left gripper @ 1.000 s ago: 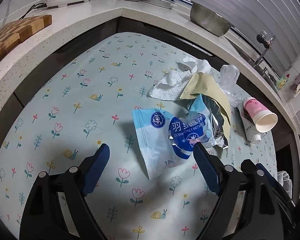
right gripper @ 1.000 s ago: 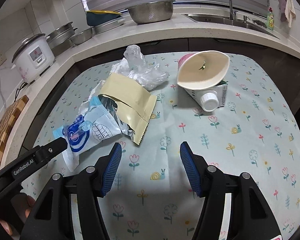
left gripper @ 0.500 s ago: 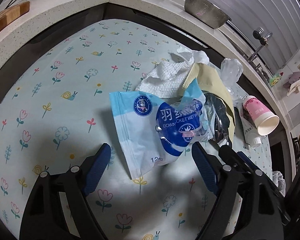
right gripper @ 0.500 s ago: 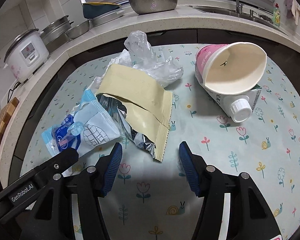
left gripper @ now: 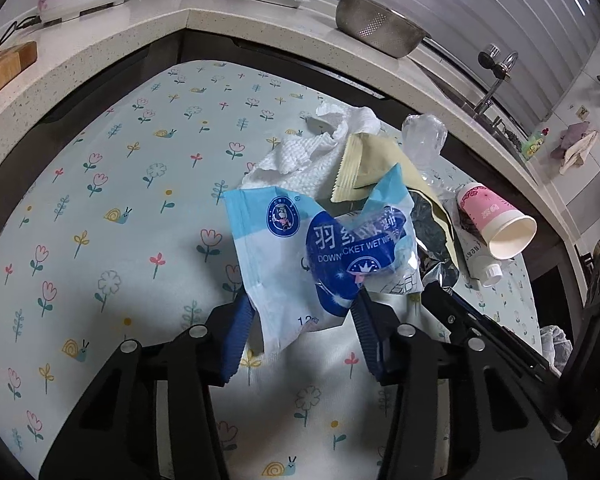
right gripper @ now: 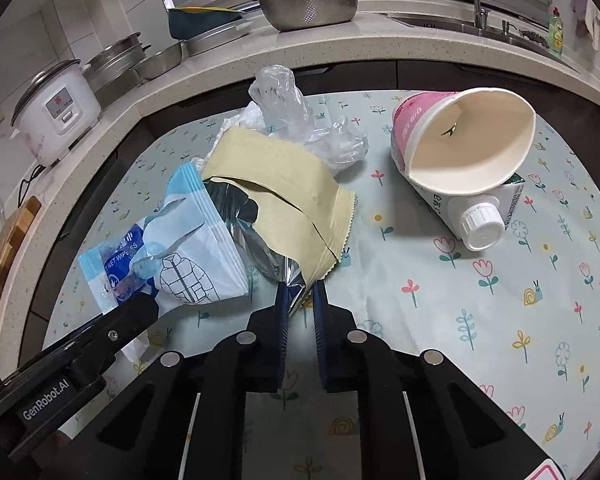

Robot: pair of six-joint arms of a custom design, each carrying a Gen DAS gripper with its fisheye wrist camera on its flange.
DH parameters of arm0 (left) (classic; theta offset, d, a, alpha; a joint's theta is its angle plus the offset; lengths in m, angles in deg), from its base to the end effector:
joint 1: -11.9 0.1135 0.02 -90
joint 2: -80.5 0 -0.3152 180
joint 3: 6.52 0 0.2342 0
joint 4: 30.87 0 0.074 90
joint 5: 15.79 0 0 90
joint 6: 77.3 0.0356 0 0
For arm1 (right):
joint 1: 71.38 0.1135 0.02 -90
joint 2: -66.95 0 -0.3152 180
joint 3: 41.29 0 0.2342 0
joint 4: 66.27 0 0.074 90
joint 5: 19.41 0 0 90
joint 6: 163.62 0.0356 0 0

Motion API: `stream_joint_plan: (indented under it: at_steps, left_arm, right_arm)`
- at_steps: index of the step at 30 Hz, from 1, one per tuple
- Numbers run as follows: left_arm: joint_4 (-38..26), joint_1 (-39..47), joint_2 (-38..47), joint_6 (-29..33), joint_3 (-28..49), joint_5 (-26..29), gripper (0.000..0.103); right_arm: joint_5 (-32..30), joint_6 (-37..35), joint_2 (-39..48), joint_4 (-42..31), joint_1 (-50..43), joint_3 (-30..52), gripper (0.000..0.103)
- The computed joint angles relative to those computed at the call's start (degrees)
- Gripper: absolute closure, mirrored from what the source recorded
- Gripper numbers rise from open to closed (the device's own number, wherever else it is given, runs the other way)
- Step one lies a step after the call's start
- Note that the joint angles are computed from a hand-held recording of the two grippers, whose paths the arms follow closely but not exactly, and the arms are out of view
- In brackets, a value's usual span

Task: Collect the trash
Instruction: 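Grasp the blue wet-wipe pack with the left tool while the right tool grasps the foil packet, then carry both over the bin and open the right tool to drop the foil packet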

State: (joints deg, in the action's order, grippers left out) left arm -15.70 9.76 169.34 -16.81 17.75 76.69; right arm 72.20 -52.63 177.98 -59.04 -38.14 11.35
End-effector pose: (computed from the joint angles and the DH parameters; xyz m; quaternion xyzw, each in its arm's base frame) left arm 0.1853 -0.0085 0.1339 -0.2145 0.9128 -0.1141 0.3282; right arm 0.2720 0.1771 0.1229 -0.0960 0.9381 0.1397 0.3020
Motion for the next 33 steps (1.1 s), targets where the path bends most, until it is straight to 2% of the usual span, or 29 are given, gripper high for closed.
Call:
stream_joint_plan:
  at_steps: [11,18,25,33]
  left_arm:
    - [-16.1,-6.6,-16.9,-4.1,2.1,-6.4,0.061]
    - [-25.7,-16.4,-23.4,-8.9,6.0,-13.8,0.061]
    - [-32.2,-31.2,-23.9,-15.7,10.5,-23.4,0.061]
    - [-35.6,-45.8,-17.8,-22.3,16.3,-31.3,0.061]
  right_arm:
    - [0.7,0.4,-11.4,1.5,-0.6,-8.0,0.094]
    - [-0.4,-0.2,-19.5,0.9,-3.4,-13.4,0.094]
    - [-3.2,-1.6,-27.6,-0.4,-9.5,-18.7,0.094]
    - [-10.4,-7.3,-36.7,-4.5,-23.5,-22.8,0.094]
